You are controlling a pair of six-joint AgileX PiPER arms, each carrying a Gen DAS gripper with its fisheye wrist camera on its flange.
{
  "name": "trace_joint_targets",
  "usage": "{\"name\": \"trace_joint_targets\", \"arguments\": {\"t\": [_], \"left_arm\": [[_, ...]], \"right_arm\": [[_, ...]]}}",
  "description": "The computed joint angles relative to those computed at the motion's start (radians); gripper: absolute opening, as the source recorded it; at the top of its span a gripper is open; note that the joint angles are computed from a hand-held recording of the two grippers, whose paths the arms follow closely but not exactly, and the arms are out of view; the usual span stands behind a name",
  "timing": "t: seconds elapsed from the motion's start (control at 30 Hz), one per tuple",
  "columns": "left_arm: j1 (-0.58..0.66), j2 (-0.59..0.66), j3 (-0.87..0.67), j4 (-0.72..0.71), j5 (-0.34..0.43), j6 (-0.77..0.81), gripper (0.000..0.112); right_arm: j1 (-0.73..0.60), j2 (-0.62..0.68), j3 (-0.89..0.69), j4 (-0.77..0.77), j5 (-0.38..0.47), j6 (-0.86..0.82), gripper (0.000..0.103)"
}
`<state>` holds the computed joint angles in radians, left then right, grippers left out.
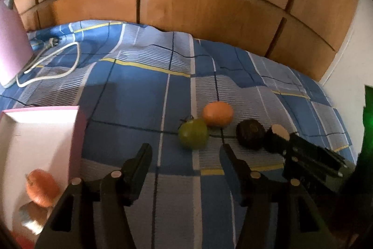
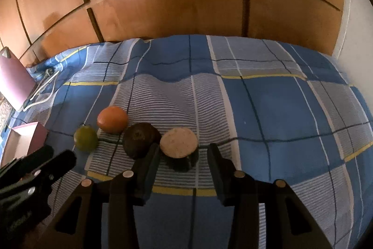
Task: Organize fruits
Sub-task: 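Grasp the green fruit with the left tool while the right tool grasps the eggplant slice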
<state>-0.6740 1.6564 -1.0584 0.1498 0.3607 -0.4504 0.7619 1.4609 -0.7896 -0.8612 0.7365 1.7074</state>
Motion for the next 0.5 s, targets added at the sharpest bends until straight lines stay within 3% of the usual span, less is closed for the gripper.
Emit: {"name": "trace_joint_targets", "arguments": {"t": [0.33,0.43,0.5], "left_arm": [[0.024,0.107,-0.088,-0.085,-0.007,0.088,0.061],[0.028,0.129,-0.099,-0.124,-0.009,0.131,0.039],[0.020,0.128,-0.093,-0.092,-0.018,0.104,0.034]], "right_arm": [[-0.026,-0.015,0.042,-0.048,-0.076,0.038,0.038],[-0.038,-0.021,0.052,-0.054,-0.099,0.042,0.038],[-0.036,-0.020,0.050,-0.058,-0.098,0.043,0.038]]}}
